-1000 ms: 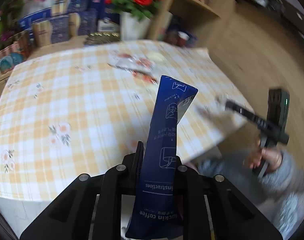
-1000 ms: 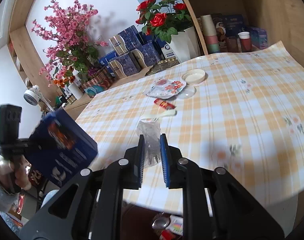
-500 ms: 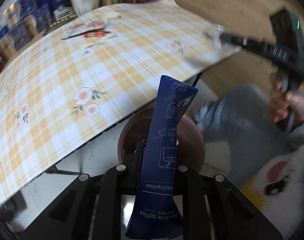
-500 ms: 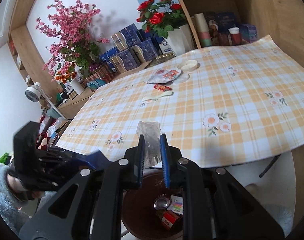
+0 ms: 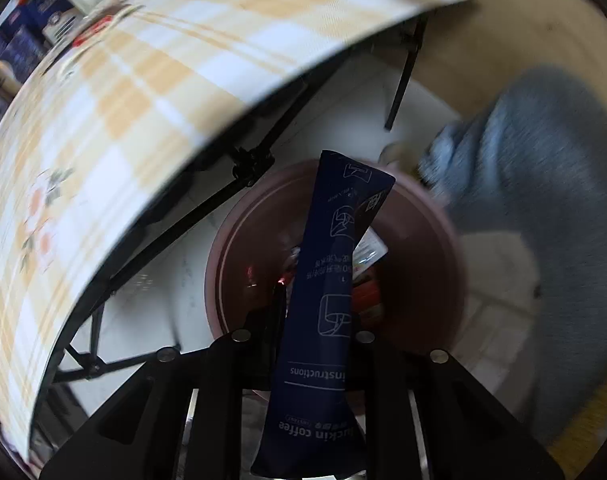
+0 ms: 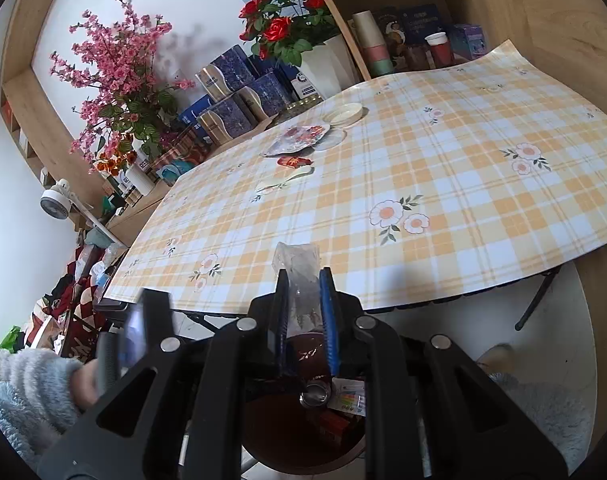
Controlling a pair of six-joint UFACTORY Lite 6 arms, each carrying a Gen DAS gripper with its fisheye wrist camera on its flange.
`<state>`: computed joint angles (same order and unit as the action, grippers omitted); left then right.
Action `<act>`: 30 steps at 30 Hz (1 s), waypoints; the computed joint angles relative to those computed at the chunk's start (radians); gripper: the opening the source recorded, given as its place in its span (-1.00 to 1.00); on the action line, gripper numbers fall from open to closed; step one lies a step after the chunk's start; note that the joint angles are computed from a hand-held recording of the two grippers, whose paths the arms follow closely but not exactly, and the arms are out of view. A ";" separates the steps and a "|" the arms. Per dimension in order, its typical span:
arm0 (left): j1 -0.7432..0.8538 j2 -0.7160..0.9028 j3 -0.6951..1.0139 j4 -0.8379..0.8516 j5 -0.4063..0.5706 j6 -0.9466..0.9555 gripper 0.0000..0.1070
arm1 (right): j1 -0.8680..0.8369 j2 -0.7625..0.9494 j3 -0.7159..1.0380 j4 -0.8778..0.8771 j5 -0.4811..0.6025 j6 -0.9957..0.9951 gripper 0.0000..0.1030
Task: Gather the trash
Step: 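Drop the blue box into the bin with the left tool while the right tool drops the clear bag in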
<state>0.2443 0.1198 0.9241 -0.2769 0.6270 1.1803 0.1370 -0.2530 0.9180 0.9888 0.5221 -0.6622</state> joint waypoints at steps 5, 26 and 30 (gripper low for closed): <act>-0.071 0.056 -0.045 0.141 -0.154 -0.119 -0.68 | -0.026 -0.004 -0.021 0.026 0.005 -0.026 -0.64; 0.358 -0.134 0.160 -0.437 0.348 0.298 0.72 | 0.111 0.070 -0.036 -0.034 -0.060 0.029 -0.64; 0.571 -0.131 0.246 -0.564 0.511 0.361 0.81 | 0.202 0.125 -0.022 -0.070 -0.098 0.060 -0.64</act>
<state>0.8154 -0.0110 1.1705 -0.8411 1.1384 1.5411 0.3386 -0.1279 0.8961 0.9187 0.4236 -0.6019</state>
